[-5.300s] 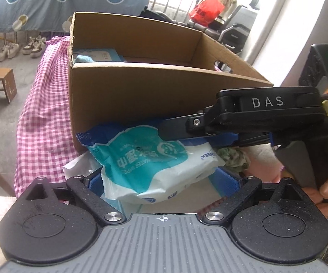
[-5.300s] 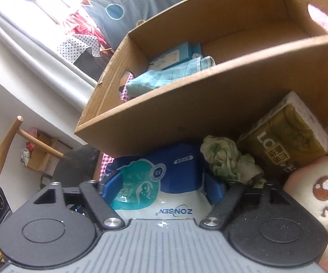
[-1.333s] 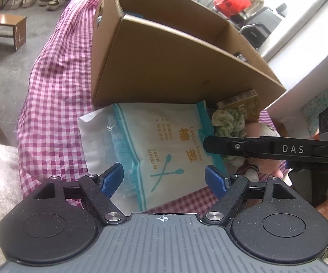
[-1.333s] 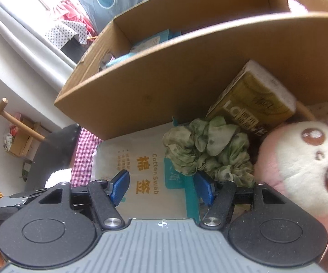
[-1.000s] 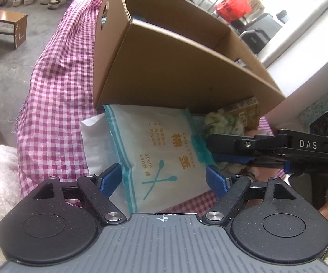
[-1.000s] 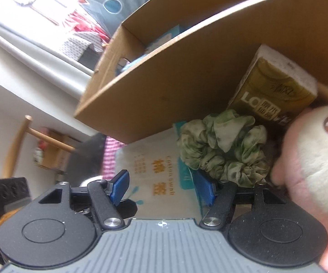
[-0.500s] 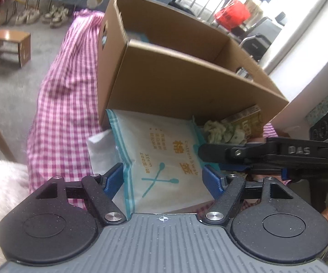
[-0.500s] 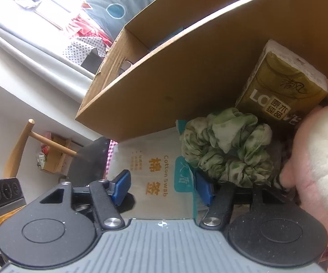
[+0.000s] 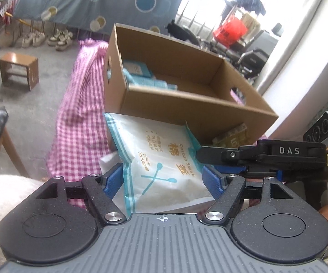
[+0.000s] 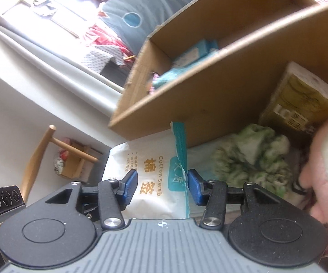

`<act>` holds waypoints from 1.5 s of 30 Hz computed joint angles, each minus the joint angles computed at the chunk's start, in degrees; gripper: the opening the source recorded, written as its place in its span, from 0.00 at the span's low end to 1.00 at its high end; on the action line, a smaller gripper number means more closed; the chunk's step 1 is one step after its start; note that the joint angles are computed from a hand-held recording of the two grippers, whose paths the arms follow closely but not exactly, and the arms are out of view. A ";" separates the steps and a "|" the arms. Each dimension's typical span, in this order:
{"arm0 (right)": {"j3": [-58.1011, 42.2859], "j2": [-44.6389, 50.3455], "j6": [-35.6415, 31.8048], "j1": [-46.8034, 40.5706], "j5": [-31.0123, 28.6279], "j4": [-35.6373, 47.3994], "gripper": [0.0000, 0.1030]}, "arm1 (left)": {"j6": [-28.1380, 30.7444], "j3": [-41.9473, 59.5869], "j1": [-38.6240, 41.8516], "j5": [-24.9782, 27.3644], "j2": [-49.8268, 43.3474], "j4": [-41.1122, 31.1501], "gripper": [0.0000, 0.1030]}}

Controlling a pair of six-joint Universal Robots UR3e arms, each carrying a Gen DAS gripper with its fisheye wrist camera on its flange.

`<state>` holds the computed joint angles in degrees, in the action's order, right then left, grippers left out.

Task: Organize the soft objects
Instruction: 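Lift the cotton swab bag into the cardboard box and open the right gripper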

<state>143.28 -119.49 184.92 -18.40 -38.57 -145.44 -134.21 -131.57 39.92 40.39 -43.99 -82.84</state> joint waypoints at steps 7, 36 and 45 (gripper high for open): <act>-5.22 -3.92 -1.50 -0.50 4.96 4.98 0.50 | 4.32 5.63 5.24 -4.46 7.81 -9.99 0.72; -57.54 43.96 -10.94 -6.89 -0.62 12.17 0.50 | -35.76 62.29 -40.84 13.16 -73.18 40.77 0.71; -94.85 70.74 -12.75 2.04 -18.00 25.60 0.50 | -41.15 112.81 -43.53 22.01 -105.33 7.12 0.83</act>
